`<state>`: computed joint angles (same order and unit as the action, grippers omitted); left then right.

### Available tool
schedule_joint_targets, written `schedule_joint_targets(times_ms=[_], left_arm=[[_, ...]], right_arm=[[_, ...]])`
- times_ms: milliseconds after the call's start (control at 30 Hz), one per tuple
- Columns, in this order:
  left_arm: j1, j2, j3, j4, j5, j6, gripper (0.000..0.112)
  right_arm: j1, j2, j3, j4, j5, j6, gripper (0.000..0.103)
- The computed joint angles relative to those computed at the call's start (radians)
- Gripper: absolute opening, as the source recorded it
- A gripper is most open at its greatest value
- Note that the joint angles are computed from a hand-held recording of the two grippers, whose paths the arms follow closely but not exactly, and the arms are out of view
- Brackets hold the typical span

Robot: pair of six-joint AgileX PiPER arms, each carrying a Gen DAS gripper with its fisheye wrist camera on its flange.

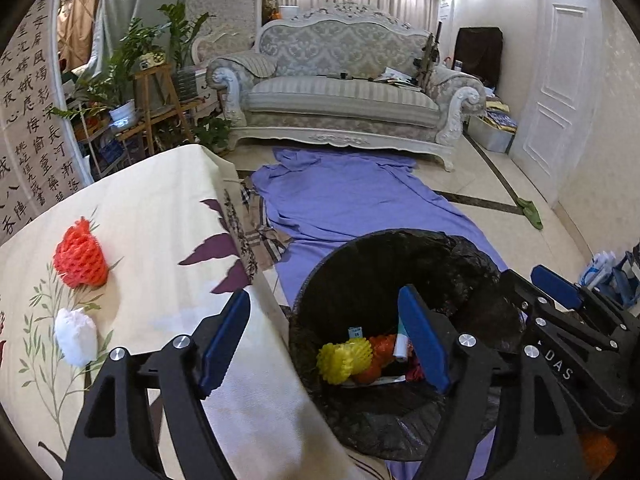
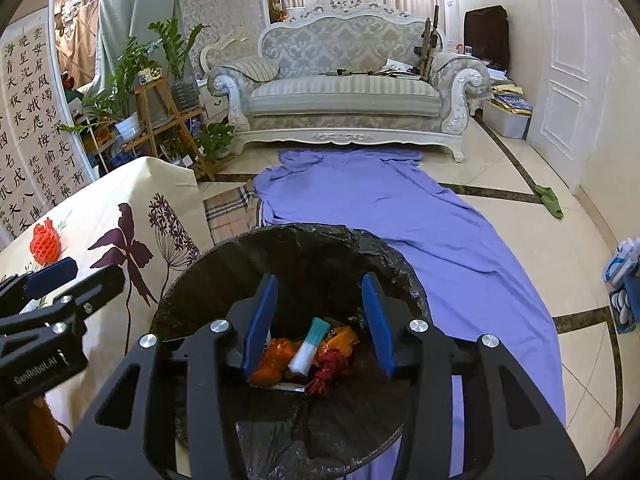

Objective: Collect trash
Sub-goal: 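Carry the yellow net and red cloth over the bin and open both tools, then withdraw both open tools from the bin back to the bed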

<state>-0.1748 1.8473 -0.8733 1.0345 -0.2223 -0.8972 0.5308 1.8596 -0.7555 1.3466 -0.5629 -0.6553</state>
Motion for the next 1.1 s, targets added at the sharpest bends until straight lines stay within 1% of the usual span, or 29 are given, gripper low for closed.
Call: schedule_joint_targets(times_ms=[67,300,400,533,767,933,967,1000,1033,1067,1100], left_arm=[[0.012,-0.009,0.010,0.001,-0.005,-0.002,0.074],[0.068,-0.044,0.057,-0.060,-0.016,0.076,0.074],[0.101,-0.053,0.065,-0.034,-0.019,0.050,0.074],[0.154,-0.066,0.080,-0.054,-0.025,0.072,0.074],[0.252,-0.038,0.046,0.007,-0.019,0.019,0.074],[0.308,0.013,-0.017,0.118,-0.007,-0.095,0.074],[0.318,0.029,-0.039,0.175,-0.004,-0.148,0.074],[0.323,0.041,-0.055,0.222,0.000,-0.193,0.073],[0.328,0.051,-0.068,0.267,0.004,-0.234,0.068],[0.331,0.068,-0.090,0.328,0.011,-0.290,0.066],[0.338,0.074,-0.097,0.351,0.009,-0.306,0.064]], right_arm=[[0.012,-0.004,-0.004,0.024,-0.010,-0.021,0.049],[0.050,0.001,-0.029,0.074,-0.011,-0.063,0.051],[0.071,0.018,-0.065,0.107,0.002,-0.102,0.051],[0.102,0.042,-0.109,0.136,0.016,-0.140,0.051],[0.155,0.094,-0.220,0.213,0.039,-0.262,0.051],[0.180,0.138,-0.311,0.282,0.064,-0.365,0.051],[0.178,0.142,-0.322,0.293,0.070,-0.384,0.051],[0.179,0.149,-0.337,0.310,0.075,-0.409,0.051],[0.183,0.160,-0.362,0.336,0.080,-0.444,0.051],[0.186,0.168,-0.378,0.353,0.082,-0.466,0.051],[0.188,0.174,-0.392,0.369,0.083,-0.488,0.051]])
